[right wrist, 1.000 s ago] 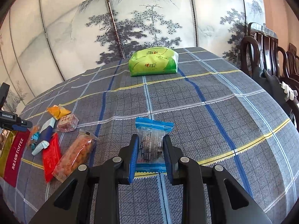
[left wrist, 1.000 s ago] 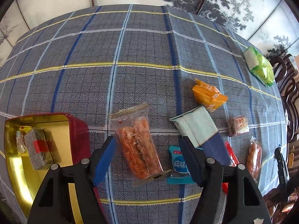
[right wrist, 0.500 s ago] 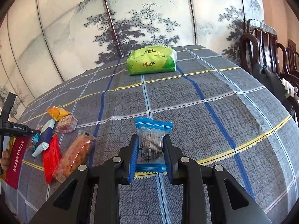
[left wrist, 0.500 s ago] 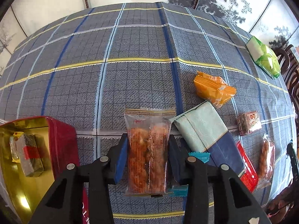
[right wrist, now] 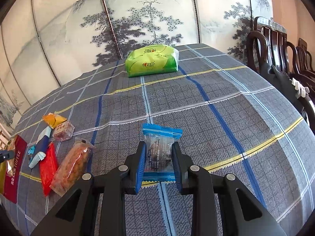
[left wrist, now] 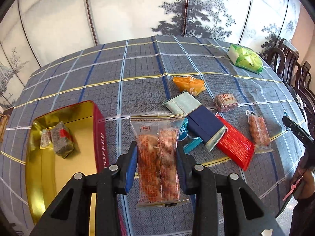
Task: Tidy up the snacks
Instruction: 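Carry the orange snack bag into the gold tin and open the left gripper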
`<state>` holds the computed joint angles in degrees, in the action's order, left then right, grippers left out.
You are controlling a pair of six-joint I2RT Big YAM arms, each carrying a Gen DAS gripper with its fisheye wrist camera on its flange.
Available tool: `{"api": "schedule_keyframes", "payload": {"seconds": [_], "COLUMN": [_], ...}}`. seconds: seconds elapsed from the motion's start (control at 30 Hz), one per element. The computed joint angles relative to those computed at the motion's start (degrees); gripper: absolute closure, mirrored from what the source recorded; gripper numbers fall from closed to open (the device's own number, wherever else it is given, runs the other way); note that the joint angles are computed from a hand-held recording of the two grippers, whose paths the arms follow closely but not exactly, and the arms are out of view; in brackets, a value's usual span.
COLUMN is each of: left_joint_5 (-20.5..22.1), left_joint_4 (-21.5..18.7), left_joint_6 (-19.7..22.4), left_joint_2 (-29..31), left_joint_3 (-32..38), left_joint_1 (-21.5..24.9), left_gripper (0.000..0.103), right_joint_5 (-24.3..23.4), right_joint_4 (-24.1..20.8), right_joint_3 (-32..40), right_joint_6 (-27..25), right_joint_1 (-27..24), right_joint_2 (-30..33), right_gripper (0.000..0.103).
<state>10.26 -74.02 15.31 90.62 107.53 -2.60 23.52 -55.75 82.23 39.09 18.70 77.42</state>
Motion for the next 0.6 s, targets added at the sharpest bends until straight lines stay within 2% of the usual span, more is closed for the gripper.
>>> {"api": "schedule_keyframes", "payload": {"seconds": [0.3,0.6], "left_joint_5": [-1.5,-2.5], "left_joint_4": [7.2,11.8], "left_joint_6": [3.5,6.0], "left_joint_2": [-7.1,-9.1], "left_joint_3": [-5.9,-8.1], "left_joint_1": [2.2,6.9], "left_gripper": [0.071,0.071], "right_joint_5": [1.1,2.1], "right_joint_4": [-2.8,-6.1], "right_joint_3": [1.4,3.1], "right_joint_6": [1.9,3.4], "right_joint_1": [-0.1,-0.1], "right_joint_2": [1.2,2.8], "right_gripper": [0.076,0.076]}}
